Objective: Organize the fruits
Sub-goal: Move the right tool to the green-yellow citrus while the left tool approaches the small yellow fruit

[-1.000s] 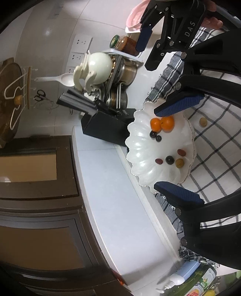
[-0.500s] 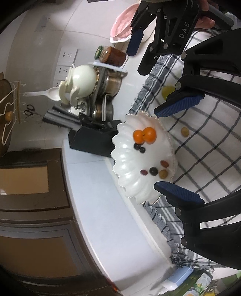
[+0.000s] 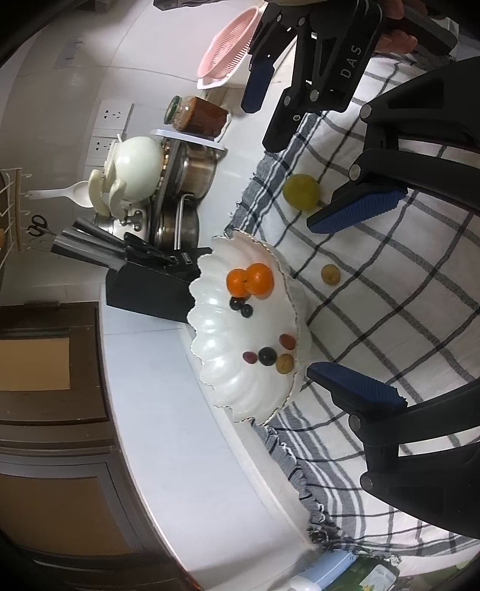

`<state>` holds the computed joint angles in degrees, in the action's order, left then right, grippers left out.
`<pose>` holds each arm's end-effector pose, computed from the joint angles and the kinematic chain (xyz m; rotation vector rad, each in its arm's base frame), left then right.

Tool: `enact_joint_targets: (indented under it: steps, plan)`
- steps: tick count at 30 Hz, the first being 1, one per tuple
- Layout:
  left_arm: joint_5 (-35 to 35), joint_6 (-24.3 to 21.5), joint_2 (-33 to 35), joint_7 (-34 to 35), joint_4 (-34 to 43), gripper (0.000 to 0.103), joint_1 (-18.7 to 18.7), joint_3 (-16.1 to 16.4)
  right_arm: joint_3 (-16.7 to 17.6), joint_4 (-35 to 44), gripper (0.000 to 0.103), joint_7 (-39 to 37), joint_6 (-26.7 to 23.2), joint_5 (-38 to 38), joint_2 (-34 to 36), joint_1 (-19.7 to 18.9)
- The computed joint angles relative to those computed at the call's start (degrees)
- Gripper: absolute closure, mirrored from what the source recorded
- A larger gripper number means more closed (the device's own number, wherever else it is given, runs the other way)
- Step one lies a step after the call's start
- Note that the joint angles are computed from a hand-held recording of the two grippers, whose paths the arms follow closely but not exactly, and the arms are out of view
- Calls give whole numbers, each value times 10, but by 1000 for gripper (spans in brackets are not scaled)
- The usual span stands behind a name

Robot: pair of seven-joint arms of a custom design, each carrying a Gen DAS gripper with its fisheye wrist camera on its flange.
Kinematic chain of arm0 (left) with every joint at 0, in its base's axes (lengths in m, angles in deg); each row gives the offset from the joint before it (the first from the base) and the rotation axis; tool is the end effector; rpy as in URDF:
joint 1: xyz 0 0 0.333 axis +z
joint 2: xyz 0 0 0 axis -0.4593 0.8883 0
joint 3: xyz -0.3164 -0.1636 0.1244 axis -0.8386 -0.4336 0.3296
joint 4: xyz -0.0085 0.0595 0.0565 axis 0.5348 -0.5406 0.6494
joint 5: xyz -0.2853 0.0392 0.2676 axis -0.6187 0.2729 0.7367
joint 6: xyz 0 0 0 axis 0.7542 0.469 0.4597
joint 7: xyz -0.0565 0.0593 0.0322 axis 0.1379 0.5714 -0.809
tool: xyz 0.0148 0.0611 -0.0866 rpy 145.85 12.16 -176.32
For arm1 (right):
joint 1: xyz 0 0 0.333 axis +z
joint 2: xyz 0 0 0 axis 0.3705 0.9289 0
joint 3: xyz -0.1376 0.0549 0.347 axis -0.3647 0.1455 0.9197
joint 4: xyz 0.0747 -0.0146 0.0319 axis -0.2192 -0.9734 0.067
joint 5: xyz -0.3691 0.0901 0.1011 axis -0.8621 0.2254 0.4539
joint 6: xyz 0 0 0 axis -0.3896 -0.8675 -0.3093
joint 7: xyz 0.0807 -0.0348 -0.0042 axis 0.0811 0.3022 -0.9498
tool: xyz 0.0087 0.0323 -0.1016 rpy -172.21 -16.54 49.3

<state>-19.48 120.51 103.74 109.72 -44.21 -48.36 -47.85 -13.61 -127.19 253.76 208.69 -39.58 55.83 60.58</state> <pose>0.6625 -0.3660 0.4252 -1.2816 2.0995 -1.0069 0.6189 0.4580 0.4219 -1.5880 1.7850 -0.9002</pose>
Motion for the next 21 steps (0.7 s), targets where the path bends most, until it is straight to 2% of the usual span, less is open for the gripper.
enact_joint_targets:
  steps: [7, 10, 12, 17, 21]
  plan:
    - [-6, 16, 25, 6, 11, 35, 2, -4, 1, -7, 39, 5, 14, 13, 10, -8]
    - [-20, 8, 40, 31, 23, 37, 22, -34, 2, -7, 39, -2, 20, 25, 16, -13]
    - [-26, 5, 49, 39, 31, 38, 19, -36, 4, -5, 39, -10, 23, 37, 21, -17]
    - [-54, -28, 77, 88, 60, 44, 39, -76, 4, 1, 39, -27, 38, 67, 35, -27]
    - [-79, -50, 98, 118, 86, 47, 42, -88, 4, 11, 39, -47, 53, 93, 49, -35]
